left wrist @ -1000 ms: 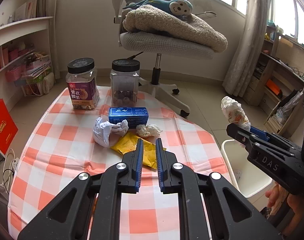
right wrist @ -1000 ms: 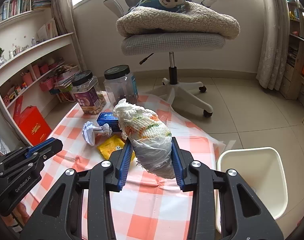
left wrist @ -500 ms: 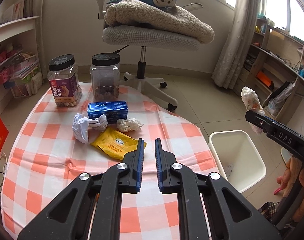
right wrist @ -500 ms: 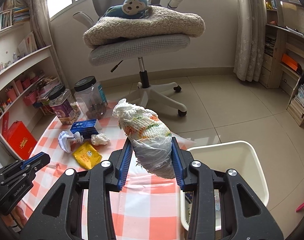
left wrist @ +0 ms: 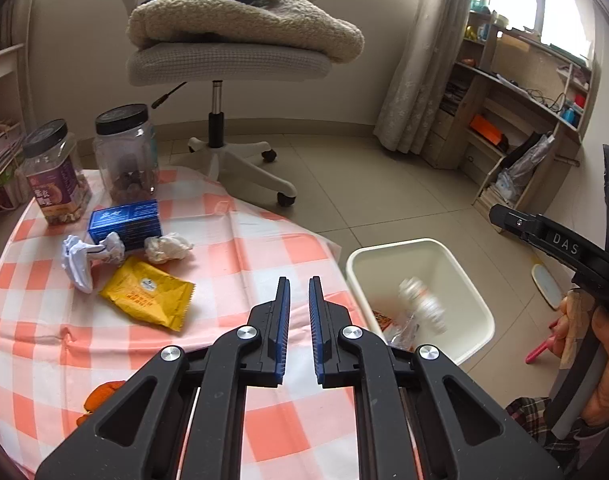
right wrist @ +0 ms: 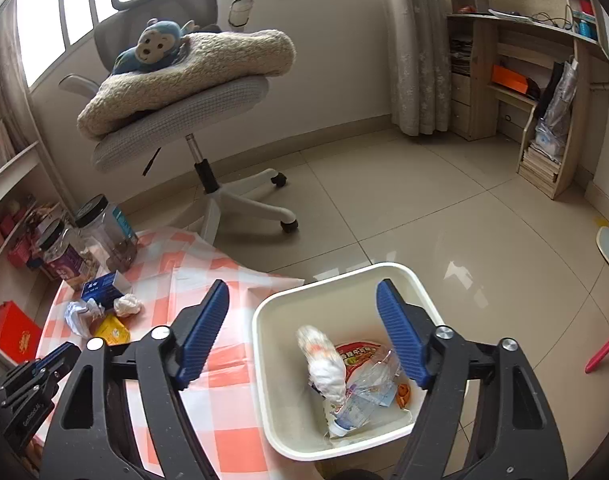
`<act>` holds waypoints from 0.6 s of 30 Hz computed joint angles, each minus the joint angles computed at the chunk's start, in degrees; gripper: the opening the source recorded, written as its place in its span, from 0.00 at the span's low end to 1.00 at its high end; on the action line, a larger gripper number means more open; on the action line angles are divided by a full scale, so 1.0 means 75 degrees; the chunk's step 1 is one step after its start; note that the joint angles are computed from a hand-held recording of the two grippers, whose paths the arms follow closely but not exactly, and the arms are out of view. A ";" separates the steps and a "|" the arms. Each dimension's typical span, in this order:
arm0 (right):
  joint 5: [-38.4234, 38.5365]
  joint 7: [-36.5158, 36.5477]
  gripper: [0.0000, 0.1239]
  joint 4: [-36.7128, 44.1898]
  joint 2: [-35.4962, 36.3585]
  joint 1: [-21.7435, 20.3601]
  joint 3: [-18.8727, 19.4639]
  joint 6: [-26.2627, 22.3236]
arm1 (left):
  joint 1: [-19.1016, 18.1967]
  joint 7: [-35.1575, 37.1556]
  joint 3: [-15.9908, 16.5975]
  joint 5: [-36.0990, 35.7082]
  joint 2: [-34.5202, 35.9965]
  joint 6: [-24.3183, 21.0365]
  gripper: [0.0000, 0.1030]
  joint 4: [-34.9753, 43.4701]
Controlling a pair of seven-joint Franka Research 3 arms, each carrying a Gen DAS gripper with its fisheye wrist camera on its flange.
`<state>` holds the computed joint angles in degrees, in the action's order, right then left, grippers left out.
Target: Collect trash
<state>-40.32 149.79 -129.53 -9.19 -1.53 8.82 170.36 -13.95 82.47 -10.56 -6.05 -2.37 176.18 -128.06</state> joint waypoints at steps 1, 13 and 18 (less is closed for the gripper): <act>-0.0223 0.0317 0.68 -0.0040 -0.0075 -0.0147 0.0043 0.0016 | -0.0077 0.0123 -0.0029 -0.0160 0.0088 -0.0018 0.10 0.0134; 0.0827 -0.0130 0.77 -0.0420 -0.0420 -0.0371 -0.0266 0.0176 | -0.0071 -0.0152 -0.0565 0.0082 0.1035 -0.1461 0.28 0.1408; 0.2311 -0.2140 0.77 -0.0307 -0.0246 0.0304 -0.0397 -0.0042 | 0.0289 -0.1281 0.0043 0.2442 0.0569 -0.2559 0.58 0.0672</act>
